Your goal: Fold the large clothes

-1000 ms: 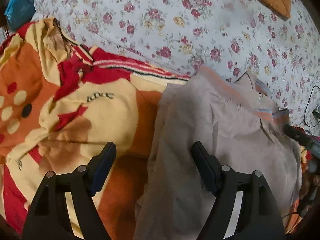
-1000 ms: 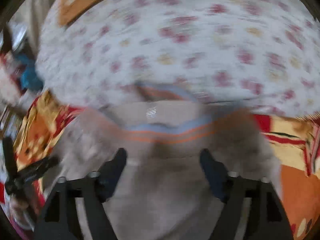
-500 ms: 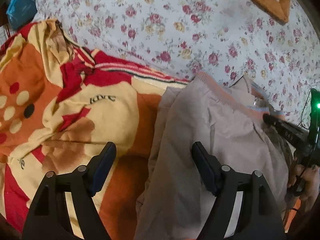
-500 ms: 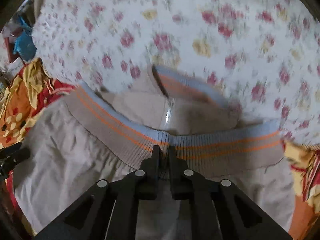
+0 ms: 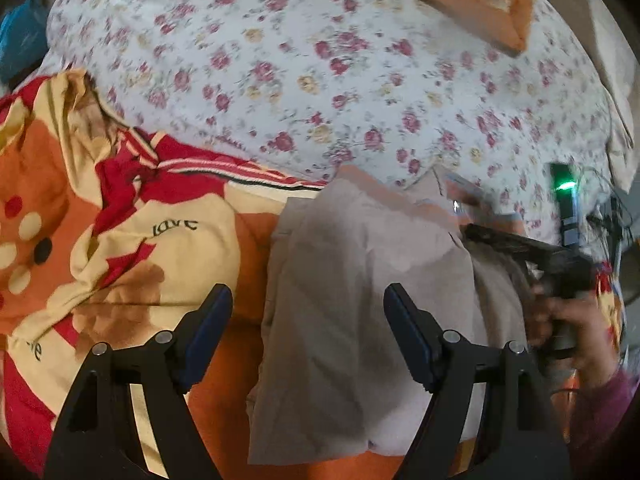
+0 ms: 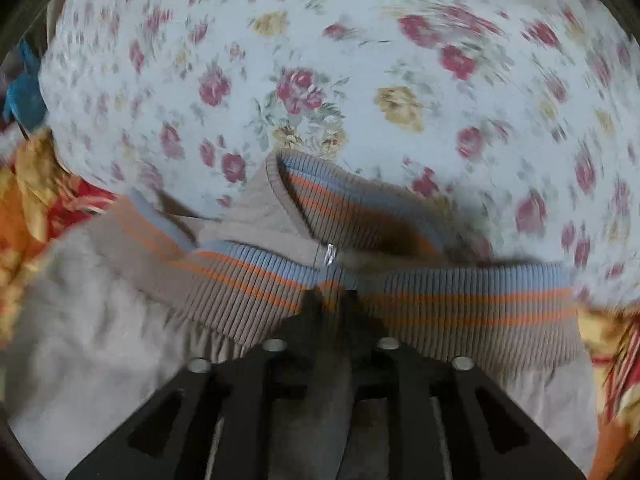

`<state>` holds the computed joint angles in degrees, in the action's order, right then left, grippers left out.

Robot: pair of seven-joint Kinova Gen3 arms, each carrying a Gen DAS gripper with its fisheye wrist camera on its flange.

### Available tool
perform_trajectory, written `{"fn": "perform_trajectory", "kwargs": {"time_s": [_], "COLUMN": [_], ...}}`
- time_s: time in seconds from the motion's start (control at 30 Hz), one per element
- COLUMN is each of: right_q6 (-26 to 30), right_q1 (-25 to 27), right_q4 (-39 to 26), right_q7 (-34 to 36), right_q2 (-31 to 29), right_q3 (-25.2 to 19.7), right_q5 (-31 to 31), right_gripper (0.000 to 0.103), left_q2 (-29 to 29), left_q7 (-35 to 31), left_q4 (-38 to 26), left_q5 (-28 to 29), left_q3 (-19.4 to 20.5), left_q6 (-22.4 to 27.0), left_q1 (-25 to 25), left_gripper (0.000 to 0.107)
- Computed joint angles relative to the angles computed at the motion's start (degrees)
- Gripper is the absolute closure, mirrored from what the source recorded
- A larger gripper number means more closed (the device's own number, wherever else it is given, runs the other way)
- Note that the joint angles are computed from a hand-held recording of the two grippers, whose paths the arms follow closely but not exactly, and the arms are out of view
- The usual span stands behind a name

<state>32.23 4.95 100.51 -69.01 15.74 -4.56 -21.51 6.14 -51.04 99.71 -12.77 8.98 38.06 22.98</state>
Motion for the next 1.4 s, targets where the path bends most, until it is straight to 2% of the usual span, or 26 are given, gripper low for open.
{"fn": "perform_trajectory", "kwargs": {"time_s": [0.03, 0.07, 0.1, 0.17, 0.3, 0.4, 0.47, 0.53, 0.6, 0.67, 0.7, 0.77, 0.83, 0.9, 0.93, 1.03, 1.07, 1.13, 1.17, 1.2, 1.27, 1.33, 1.4], "right_q6": [2.33, 4.66, 6.38, 7.44, 6.21, 6.9, 8.8, 12.7, 14.22, 12.75, 12.6, 12.65, 14.06, 16.3, 16.87, 16.44, 16.26, 14.97, 14.52, 14.37, 12.6, 10.06, 9.42], "right_q1": [2.65, 5.31, 7.96, 11.2, 12.74, 15.74, 16.65, 15.67, 14.42, 15.54, 16.11, 16.25, 17.14, 18.44, 18.94, 19.43, 19.56, 19.47, 19.36, 19.3, 18.83, 17.89, 17.0], "right_q4": [0.44, 1.69, 3.5, 8.37, 17.13, 19.73, 21.01, 21.2, 22.37, 23.41, 23.63, 24.03, 24.08, 24.05, 24.1, 24.53, 24.73, 25.22, 25.41, 25.55, 26.37, 27.54, 28.0], "right_q7": [2.33, 4.66, 6.99, 11.65, 18.92, 20.33, 24.37, 29.03, 33.53, 37.26, 37.96, 38.56, 39.26, 40.81, 41.36, 42.36, 42.71, 42.7, 42.71, 42.82, 42.79, 43.46, 44.13], "right_q2": [-1.3, -3.6, -6.25, -11.55, -19.99, -20.25, -19.4, -18.6, -17.78, -17.35, -17.31, -17.06, -16.86, -16.02, -15.93, -16.57, -16.82, -17.25, -17.23, -17.15, -18.43, -21.04, -23.22], "right_q3": [-1.12, -1.67, -1.96, -0.26, 8.23, 8.85, 11.85, 17.16, 20.76, 20.12, 19.3, 18.79, 19.02, 19.66, 19.65, 19.18, 19.22, 19.1, 19.1, 19.15, 18.77, 18.81, 20.44], "right_q5": [-2.33, -4.66, -6.63, -7.78, -8.73, -7.96, -11.01, -15.67, -20.33, -23.38, -24.22, -25.12, -25.34, -27.36, -27.95, -28.54, -29.01, -29.48, -29.65, -29.9, -29.95, -30.27, -31.17], "right_gripper": [0.06, 0.046, 0.04, 0.036, 0.023, 0.021, 0.022, 0.025, 0.057, 0.067, 0.07, 0.07, 0.064, 0.051, 0.051, 0.051, 0.054, 0.067, 0.078, 0.082, 0.089, 0.093, 0.1], "left_q2": [-0.19, -0.44, -0.7, -0.72, -0.73, -1.38, -2.32, -2.83, -3.01, -3.99, -5.28, -6.83, -7.63, -8.42, -8.53, -8.01, -7.51, -5.78, -5.31, -4.79, -4.74, -6.4, -8.15], "left_q7": [-0.33, -0.37, -0.87, -2.53, -7.91, -9.98, -10.41, -10.68, -13.45, -16.88, -18.47, -23.13, -27.79, -32.45, -34.78, -41.05, -43.17, -44.7, -44.15, -42.92, -40.17, -36.9, -32.24], "left_q4": [-0.02, 0.14, 0.36, 0.16, 0.13, -0.15, 0.75, 2.07, 3.73, 5.7, 7.56, 9.55, 10.36, 11.24, 11.39, 11.93, 12.36, 11.99, 11.64, 11.24, 10.91, 11.8, 11.88], "left_q5": [-0.22, -0.4, -0.09, 1.53, 7.06, 7.82, 6.44, 6.44, 10.17, 14.83, 17.16, 21.82, 26.48, 30.28, 31.56, 36.16, 38.26, 39.68, 38.98, 37.36, 32.7, 28.04, 23.44], "left_q3": [0.12, 0.17, 0.24, 0.49, 1.01, -0.04, -3.49, -8.8, -13.66, -14.9, -13.92, -10.08, -8.89, -8.66, -6.97, -2.88, -2.91, -3.12, -2.58, -1.48, -0.86, 2.58, 7.88], "left_q6": [0.1, -0.09, -0.46, -0.3, 1.32, 4.61, 5.47, 5.74, 5.58, 4.42, 2.61, 1.08, 1.04, 0.51, 0.84, 2.83, 2.88, 3.67, 4.07, 4.02, 3.24, 1.26, 0.44], "left_q1": [0.1, 0.17, 0.02, -0.52, -1.89, -0.07, 4.18, 8.96, 11.73, 10.84, 8.96, 3.65, 1.31, -0.42, -2.8, -9.83, -10.78, -11.17, -11.42, -11.59, -9.85, -11.18, -15.38], "left_gripper": [0.03, 0.03, 0.03, 0.03, 0.03, 0.03, 0.03, 0.029, 0.029, 0.029, 0.029, 0.029, 0.029, 0.029, 0.029, 0.029, 0.03, 0.031, 0.043, 0.066, 0.087, 0.096, 0.099]}}
